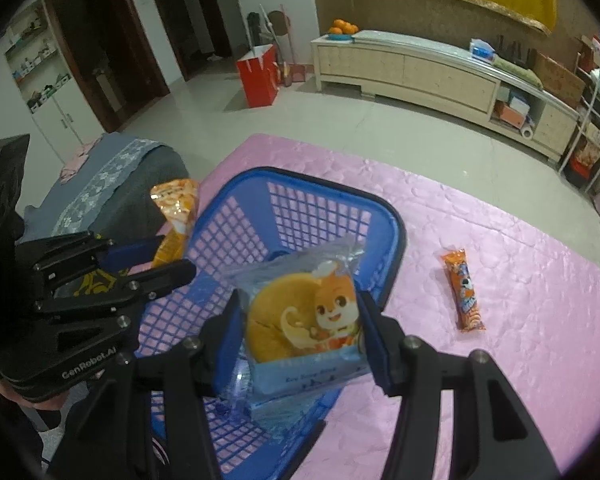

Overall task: Organize snacks
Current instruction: 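Carry the yellow-orange pouch and cake pack over the basket with both grippers, then open the left gripper over the basket while the right gripper drops the cake pack in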

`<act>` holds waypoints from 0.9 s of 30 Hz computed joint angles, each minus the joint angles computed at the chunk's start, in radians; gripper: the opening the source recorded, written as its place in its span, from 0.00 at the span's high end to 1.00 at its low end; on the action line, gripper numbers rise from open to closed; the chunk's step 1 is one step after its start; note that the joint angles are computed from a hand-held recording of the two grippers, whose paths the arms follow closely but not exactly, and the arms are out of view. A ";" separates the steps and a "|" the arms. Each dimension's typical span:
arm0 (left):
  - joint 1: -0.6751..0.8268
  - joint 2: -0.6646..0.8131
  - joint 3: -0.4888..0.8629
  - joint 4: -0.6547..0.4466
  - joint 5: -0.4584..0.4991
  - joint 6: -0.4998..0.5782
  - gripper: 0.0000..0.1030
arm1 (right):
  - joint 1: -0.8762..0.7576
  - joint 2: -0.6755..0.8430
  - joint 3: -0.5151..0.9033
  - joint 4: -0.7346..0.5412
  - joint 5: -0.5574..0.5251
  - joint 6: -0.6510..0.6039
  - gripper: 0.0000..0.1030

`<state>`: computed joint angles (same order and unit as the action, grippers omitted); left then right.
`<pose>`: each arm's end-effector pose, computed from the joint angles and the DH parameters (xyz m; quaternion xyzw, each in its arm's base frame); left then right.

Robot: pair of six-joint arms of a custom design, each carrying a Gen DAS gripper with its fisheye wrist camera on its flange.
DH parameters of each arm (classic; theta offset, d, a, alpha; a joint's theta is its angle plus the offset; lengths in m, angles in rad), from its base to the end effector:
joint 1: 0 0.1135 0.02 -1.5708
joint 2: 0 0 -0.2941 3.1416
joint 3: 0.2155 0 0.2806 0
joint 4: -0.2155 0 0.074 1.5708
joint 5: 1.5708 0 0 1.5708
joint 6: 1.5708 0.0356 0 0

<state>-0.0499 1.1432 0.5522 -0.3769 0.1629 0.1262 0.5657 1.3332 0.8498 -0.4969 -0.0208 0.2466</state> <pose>0.2204 -0.0168 0.1883 0.1078 0.9459 -0.0664 0.2987 0.2380 0.1520 0.2340 -0.1550 0.9440 0.1241 0.2634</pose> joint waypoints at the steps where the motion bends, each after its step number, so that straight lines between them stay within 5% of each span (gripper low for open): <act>1: -0.011 0.020 0.006 0.011 -0.009 -0.005 0.73 | -0.005 0.004 0.001 0.003 -0.003 0.000 0.43; 5: -0.038 0.086 0.031 0.051 -0.026 -0.019 0.70 | -0.032 0.004 0.001 0.007 -0.014 -0.018 0.43; 7: -0.042 0.116 0.040 0.079 -0.033 -0.026 0.46 | -0.046 -0.004 -0.006 0.011 -0.014 -0.023 0.43; 10: -0.068 0.133 0.034 0.128 -0.085 -0.012 0.28 | -0.071 -0.012 -0.013 0.013 -0.032 -0.029 0.43; 27: 0.127 -0.062 0.007 -0.027 0.025 0.087 0.27 | 0.010 -0.019 0.037 -0.018 -0.020 0.020 0.43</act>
